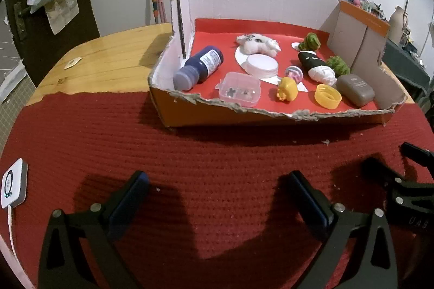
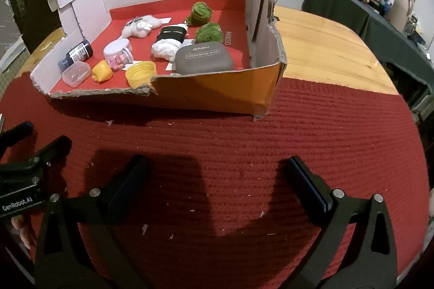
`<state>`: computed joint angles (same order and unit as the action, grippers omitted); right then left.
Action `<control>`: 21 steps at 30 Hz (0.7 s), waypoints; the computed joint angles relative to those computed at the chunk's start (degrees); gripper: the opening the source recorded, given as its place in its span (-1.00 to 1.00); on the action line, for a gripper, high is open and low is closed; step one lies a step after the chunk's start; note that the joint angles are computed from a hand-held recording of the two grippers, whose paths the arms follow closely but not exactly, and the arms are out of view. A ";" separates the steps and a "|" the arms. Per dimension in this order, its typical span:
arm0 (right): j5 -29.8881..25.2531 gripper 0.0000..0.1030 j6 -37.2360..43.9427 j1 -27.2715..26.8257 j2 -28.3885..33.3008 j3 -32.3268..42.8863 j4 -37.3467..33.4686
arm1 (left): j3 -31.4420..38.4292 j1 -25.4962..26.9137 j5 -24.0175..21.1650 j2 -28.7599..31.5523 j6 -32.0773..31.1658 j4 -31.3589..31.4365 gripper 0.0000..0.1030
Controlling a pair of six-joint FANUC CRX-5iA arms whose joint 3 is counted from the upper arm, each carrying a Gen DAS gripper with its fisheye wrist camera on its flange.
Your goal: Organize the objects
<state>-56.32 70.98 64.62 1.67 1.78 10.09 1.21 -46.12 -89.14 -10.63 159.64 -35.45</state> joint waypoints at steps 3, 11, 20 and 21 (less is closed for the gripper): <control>0.11 1.00 -0.05 -0.08 -0.23 -0.20 -0.18 | 0.15 -0.16 -0.16 0.17 0.05 -0.18 1.00; 0.09 1.00 -0.37 0.09 0.04 0.04 0.07 | 0.20 -0.18 -0.20 0.22 0.04 -0.21 1.00; 0.15 1.00 -0.42 0.10 0.02 -0.03 0.14 | 0.17 -0.20 -0.20 0.18 0.06 -0.21 1.00; 0.13 1.00 -0.39 0.07 -0.02 -0.03 0.12 | 0.18 -0.18 -0.19 0.19 0.04 -0.20 1.00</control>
